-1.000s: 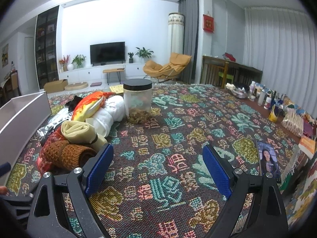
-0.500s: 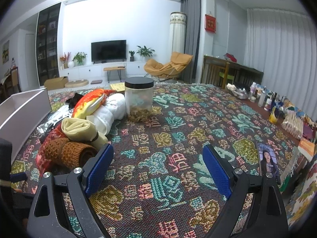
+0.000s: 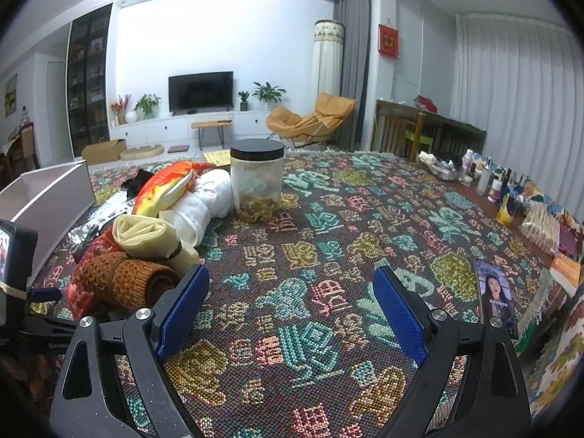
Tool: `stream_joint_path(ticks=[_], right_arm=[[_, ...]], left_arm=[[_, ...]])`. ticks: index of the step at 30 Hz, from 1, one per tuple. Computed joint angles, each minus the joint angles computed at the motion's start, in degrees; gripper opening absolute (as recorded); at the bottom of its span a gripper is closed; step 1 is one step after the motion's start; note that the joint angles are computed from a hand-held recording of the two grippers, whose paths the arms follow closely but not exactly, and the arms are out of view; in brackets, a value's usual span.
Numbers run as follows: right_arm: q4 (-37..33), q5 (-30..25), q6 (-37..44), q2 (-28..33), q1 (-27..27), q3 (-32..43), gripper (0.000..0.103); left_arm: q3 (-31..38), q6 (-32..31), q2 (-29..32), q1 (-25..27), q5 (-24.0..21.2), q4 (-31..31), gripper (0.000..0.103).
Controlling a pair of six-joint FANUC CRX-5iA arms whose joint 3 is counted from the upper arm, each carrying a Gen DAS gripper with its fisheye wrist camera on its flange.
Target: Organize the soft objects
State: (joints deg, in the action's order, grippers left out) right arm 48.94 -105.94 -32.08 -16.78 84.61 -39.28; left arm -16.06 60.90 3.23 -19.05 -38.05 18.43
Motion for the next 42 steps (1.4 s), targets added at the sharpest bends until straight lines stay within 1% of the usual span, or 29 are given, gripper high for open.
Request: stream_joint_path(ticks=[6, 11, 14, 22, 25, 32, 37, 38, 39, 40, 41, 42], right_arm=[[-0.3, 0.9, 0.6, 0.0, -0.6, 0.1, 0.093], [-0.4, 1.2, 0.6, -0.1, -0.7, 0.1, 0.093], [-0.6, 1.5, 0.6, -0.3, -0.8, 0.0, 0.093], [-1.6, 3.1, 1.0, -1.1, -1.4, -0.1, 0.093], [-2.1, 3.9, -0.5, -2.6, -1.2, -0.8, 0.093], [-2.9, 4.0, -8.3, -7.8, 0.6, -3.5, 0.093], [-2.4, 5.9, -6.1, -7.2, -0.3, -3.1, 0.093], [-1.4, 7.3, -5.4, -7.7, -0.5, -3.5, 0.093], [0.5, 10.4, -4.5, -9.4, -0.9, -4.7, 0.093], [3.2, 15.7, -3.1, -11.8, -2.2, -6.5, 0.093], [5.2, 23.2, -0.4, -14.2, -5.4, -7.7, 0.093], [5.7, 29.5, 2.6, -14.8, -9.3, -7.5, 0.093]], left_arm=[[-1.0, 0.3, -1.2, -0.2, -0.1, -0.1, 0.103], [-0.3, 0.2, -0.4, -0.1, 0.1, 0.1, 0.103], [-1.3, 0.1, -1.4, -0.1, 0.1, 0.3, 0.103], [-0.9, 0.1, -0.9, -0.2, 0.3, 0.3, 0.103], [-0.7, 0.0, -0.6, -0.1, 0.3, 0.4, 0.103], [-1.2, -0.2, -1.1, -0.1, 0.4, 0.6, 0.103], [-1.3, 0.0, -1.2, -0.1, 0.4, 0.5, 0.103], [-1.3, -0.1, -1.2, -0.1, 0.4, 0.5, 0.103], [-1.3, -0.1, -1.2, -0.1, 0.4, 0.5, 0.103], [-1.2, -0.2, -1.1, -0.1, 0.4, 0.6, 0.103], [-1.2, -0.3, -1.1, 0.0, 0.4, 0.7, 0.103], [-1.4, -0.2, -1.2, -0.1, 0.4, 0.6, 0.103]])
